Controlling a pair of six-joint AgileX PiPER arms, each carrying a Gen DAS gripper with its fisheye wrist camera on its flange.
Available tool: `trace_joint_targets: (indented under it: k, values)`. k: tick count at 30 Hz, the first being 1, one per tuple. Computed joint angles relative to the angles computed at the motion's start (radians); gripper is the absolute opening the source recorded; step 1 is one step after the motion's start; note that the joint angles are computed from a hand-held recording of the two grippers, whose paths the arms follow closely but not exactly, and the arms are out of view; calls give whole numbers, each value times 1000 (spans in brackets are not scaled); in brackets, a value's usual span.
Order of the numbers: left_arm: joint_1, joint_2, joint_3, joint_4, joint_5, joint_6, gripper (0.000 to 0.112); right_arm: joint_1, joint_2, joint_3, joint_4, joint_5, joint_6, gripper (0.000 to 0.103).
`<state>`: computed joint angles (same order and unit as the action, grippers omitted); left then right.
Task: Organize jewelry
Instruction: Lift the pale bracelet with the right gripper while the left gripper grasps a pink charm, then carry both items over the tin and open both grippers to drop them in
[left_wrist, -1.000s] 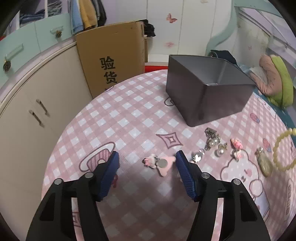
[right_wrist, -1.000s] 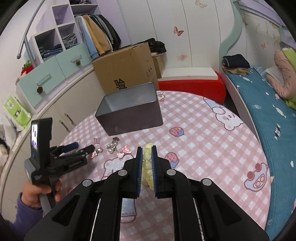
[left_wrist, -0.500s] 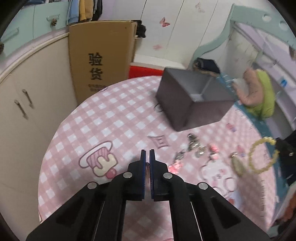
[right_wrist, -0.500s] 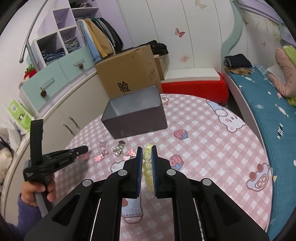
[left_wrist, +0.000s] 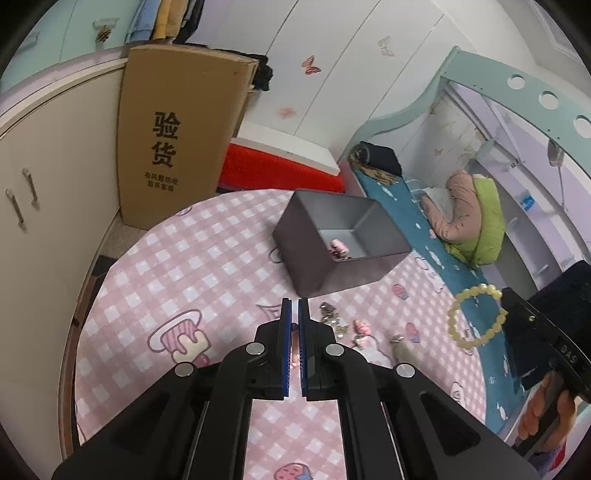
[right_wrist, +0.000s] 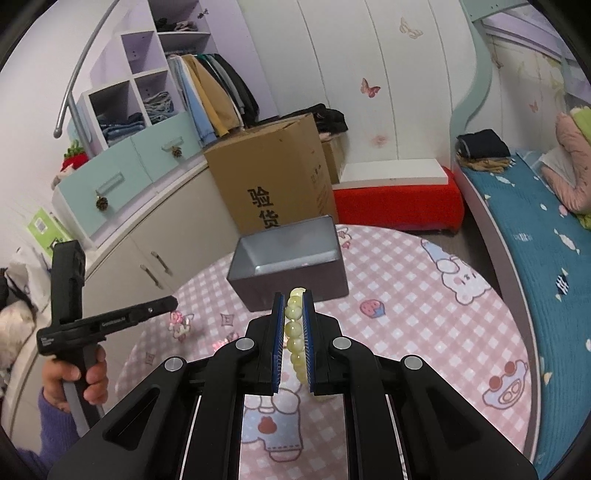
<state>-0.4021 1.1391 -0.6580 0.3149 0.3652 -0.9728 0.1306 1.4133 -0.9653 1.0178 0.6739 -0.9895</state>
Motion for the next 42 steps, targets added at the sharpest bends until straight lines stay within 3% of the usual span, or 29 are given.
trace_joint_targets:
  k: [2, 13, 16, 22, 33, 42]
  values:
    - [-34, -9, -23, 54, 25, -51, 2, -4, 9, -19, 5, 21, 3, 10]
    - [-119, 55, -249, 53, 90, 59, 2, 39, 39, -156, -68, 9, 101, 10]
    - [-107, 112, -326, 23, 95, 126, 2, 65, 88, -228, -107, 2, 155, 10]
    - [-29, 268, -479, -173, 108, 368, 2, 126, 216, -373, -189, -36, 269, 10]
    - [68, 538, -594, -304, 134, 494, 2, 228, 482, -581, -404, -75, 507, 10]
    - [88, 631, -621, -361, 136, 553, 2, 248, 600, -648, -463, -63, 579, 10]
